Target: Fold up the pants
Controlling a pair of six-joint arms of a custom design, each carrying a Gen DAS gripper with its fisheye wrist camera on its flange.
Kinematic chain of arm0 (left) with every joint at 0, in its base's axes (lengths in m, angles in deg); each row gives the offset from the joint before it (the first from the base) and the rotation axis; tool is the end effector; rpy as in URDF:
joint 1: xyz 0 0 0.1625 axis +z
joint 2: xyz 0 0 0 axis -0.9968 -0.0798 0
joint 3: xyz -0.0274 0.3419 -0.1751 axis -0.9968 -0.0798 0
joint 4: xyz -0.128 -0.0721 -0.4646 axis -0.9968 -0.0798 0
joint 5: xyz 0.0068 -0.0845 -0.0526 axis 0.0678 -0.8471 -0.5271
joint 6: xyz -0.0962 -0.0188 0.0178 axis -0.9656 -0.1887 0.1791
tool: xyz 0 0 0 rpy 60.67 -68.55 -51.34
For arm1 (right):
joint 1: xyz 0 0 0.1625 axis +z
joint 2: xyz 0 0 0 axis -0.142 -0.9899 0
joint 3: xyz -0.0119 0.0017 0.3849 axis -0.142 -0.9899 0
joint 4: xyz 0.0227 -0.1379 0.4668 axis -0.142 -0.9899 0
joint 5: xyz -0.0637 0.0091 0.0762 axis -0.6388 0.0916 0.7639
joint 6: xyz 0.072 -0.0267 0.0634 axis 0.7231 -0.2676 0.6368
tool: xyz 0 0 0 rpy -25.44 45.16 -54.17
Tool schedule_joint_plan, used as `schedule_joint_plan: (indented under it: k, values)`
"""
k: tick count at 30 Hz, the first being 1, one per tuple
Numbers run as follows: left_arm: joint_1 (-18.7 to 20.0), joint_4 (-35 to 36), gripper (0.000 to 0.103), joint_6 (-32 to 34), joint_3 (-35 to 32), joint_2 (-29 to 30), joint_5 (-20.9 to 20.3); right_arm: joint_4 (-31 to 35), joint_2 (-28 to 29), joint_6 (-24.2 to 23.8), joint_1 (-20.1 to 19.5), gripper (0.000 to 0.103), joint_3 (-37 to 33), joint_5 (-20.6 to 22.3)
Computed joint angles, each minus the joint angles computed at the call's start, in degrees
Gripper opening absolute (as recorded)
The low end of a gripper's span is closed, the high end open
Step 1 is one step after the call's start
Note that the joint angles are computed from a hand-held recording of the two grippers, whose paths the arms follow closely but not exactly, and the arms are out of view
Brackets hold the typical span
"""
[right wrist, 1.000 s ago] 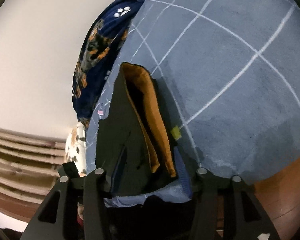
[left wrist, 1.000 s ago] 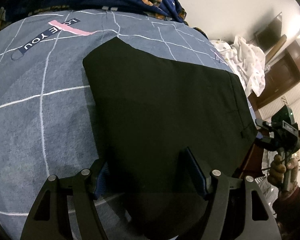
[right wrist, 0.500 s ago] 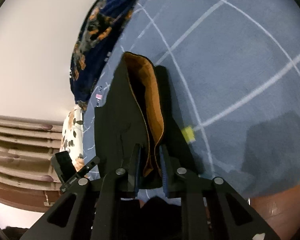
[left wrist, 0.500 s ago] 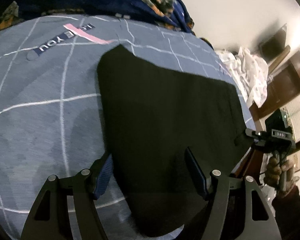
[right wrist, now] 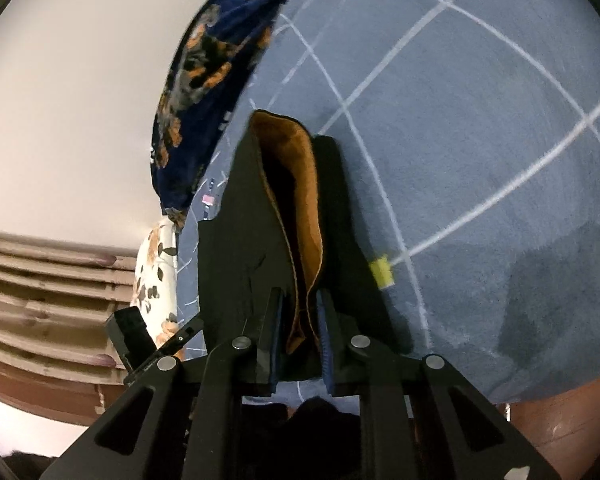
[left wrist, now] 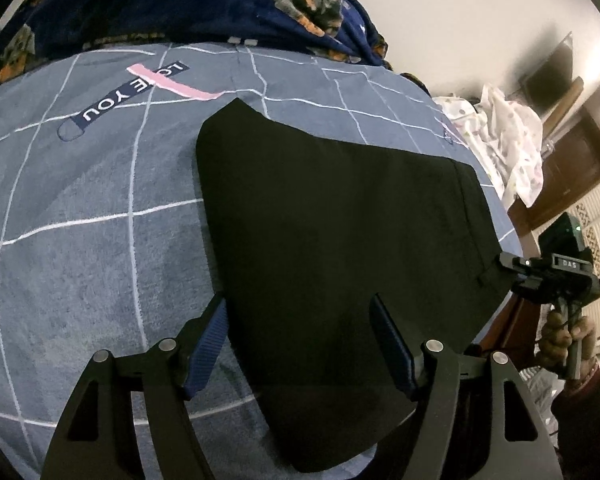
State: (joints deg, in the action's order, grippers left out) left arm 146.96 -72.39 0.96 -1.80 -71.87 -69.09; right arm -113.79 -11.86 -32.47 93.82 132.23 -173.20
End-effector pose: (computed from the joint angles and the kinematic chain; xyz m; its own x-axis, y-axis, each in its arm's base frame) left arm -0.2496 -0.7721 0.1421 -0.7200 0.6801 -0.1378 0.6773 0.7320 0.0740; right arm 0.0908 -0.5058 0.3378 -0.8640 0.4199 -0.2777 0.4942 0.6023 -0.6270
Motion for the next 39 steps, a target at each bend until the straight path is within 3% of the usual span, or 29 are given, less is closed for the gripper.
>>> schedule_joint_plan:
  k: [2, 6, 13, 15, 18, 23, 25, 26, 30, 34, 37, 39]
  values:
    - [0.3, 1.4, 0.071, -0.6, -0.6, 0.4, -0.5, 1.4, 0.6, -0.8, 0.3, 0.016, -0.5, -2.1]
    - [0.0, 1.9, 0.071, 0.8, 0.2, 0.4, 0.4, -0.9, -0.2, 0.0, -1.9, 0.016, 1.3, 1.3]
    - [-0.1, 2.2, 0.071, 2.6, 0.6, 0.5, 0.8, -3.2, 0.9, -1.3, 0.3, 0.024, 0.8, -3.8]
    - [0.1, 2.1, 0.071, 2.5, 0.8, 0.2, 0.3, -2.7, 1.7, -2.5, 1.7, 0.024, -0.1, -7.6]
    - [0.2, 2.0, 0.072, 2.6, 0.8, 0.3, 0.0, -1.9, 2.5, -4.3, 2.8, 0.031, -1.1, -10.3]
    - [0.4, 1.8, 0.073, 3.0, 1.0, 0.1, -0.7, -2.1, 3.5, -4.3, 2.3, 0.042, -2.0, -10.6]
    - [0.6, 1.8, 0.073, 3.0, 1.3, -0.1, -1.0, -1.5, 4.0, -4.4, 2.3, 0.059, -2.6, -11.5]
    - [0.6, 2.0, 0.073, 2.9, 1.2, -0.2, -1.1, -0.4, 4.4, -4.4, 2.6, 0.060, -3.3, -13.1]
    - [0.9, 2.1, 0.073, 2.8, 1.2, -0.3, -1.8, 1.0, 3.4, -4.6, 1.2, 0.061, -3.1, -9.8]
    - [1.0, 1.7, 0.076, 3.2, 1.7, -0.6, -2.4, 2.3, 3.5, -6.1, -1.1, 0.061, -2.9, -1.5]
    - [1.0, 0.9, 0.078, 3.9, 2.5, -1.0, -2.8, 3.2, 4.6, -8.6, -0.9, 0.061, -4.0, -1.3]
    - [1.1, 0.3, 0.080, 4.3, 2.9, -1.3, -3.2, 3.2, 5.2, -9.1, -2.0, 0.061, -4.5, 1.9]
